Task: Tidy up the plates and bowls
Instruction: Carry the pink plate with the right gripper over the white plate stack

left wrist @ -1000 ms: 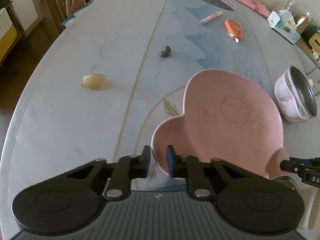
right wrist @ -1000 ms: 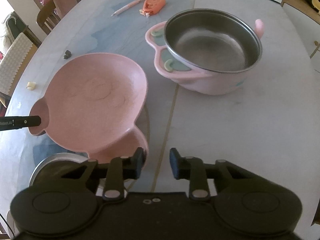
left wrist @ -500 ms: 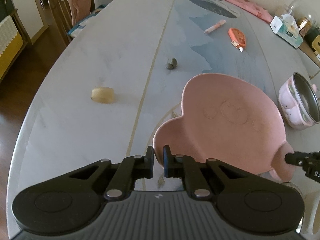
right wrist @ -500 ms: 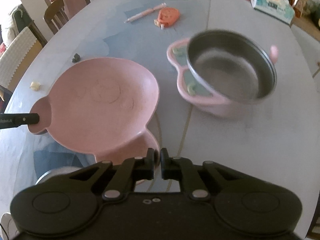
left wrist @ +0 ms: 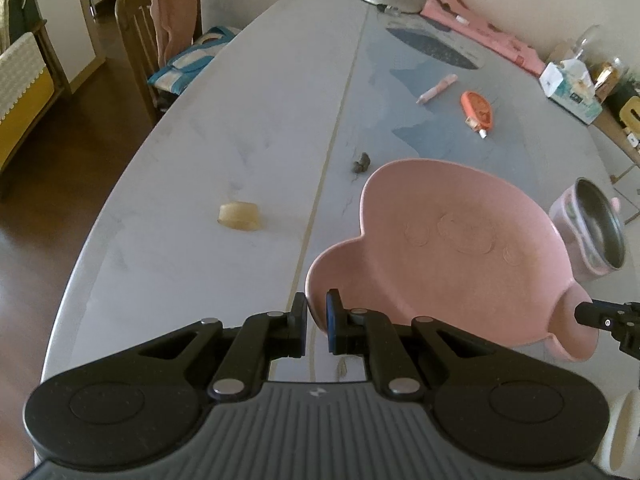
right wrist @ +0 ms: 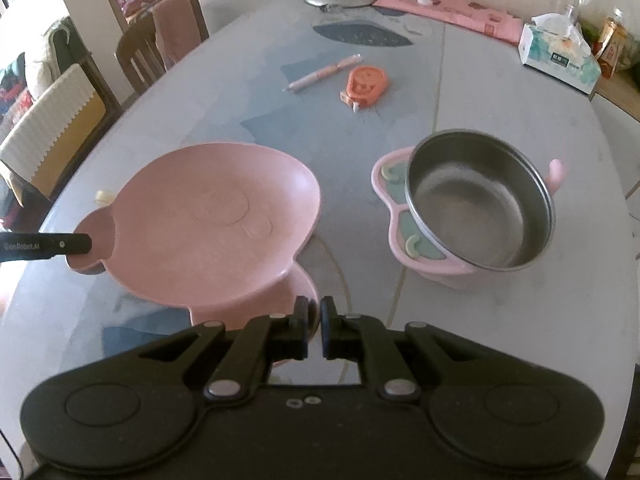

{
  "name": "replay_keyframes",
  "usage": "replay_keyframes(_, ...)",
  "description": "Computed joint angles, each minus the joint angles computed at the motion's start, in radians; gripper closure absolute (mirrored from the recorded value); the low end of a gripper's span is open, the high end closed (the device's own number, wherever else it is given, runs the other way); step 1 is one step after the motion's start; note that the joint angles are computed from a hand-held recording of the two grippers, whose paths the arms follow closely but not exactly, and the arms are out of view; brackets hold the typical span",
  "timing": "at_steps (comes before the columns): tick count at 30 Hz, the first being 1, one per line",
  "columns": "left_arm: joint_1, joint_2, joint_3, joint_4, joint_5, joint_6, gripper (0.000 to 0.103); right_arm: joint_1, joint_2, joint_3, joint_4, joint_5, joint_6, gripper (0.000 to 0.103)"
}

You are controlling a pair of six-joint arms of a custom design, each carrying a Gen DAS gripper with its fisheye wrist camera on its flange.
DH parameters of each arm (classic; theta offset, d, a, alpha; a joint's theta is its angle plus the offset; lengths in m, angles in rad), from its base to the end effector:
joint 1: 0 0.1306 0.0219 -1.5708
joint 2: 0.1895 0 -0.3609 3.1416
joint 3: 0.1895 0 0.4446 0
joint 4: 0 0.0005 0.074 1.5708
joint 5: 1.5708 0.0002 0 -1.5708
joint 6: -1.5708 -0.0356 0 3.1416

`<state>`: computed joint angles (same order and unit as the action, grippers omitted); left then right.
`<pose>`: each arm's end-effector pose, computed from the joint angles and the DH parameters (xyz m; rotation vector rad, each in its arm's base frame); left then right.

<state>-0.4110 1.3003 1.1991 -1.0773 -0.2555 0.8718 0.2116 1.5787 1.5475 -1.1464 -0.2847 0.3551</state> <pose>0.4400 -0.1825 0.3451 -0.6778 2.5906 -0.0428 0.5634 0.1307 0.3706 -0.8318 2.5800 0.3486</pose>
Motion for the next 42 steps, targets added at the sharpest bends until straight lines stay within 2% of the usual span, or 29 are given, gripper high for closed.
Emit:
replay_keyframes(13, -0.060, -0.148, -0.027, -0.071, -0.033, 0.031, 0.095, -0.005, -0.147, -0.054, -0.030, -0.031, -0.022, 0.097)
replay_keyframes(25, -0.176, -0.319, -0.102, -0.169, -0.083, 0.094, 0.095, -0.009, -0.354, -0.209, -0.076, -0.056, -0.055, 0.096)
replay_keyframes(37, -0.340, -0.508, -0.234, -0.265, -0.108, 0.248, 0.095, 0.008, -0.588, -0.400, -0.129, -0.047, -0.094, 0.096)
replay_keyframes(42, -0.417, -0.554, -0.273, -0.306, -0.121, 0.322, 0.095, 0.028, -0.668, -0.468, -0.152, -0.024, -0.109, 0.096)
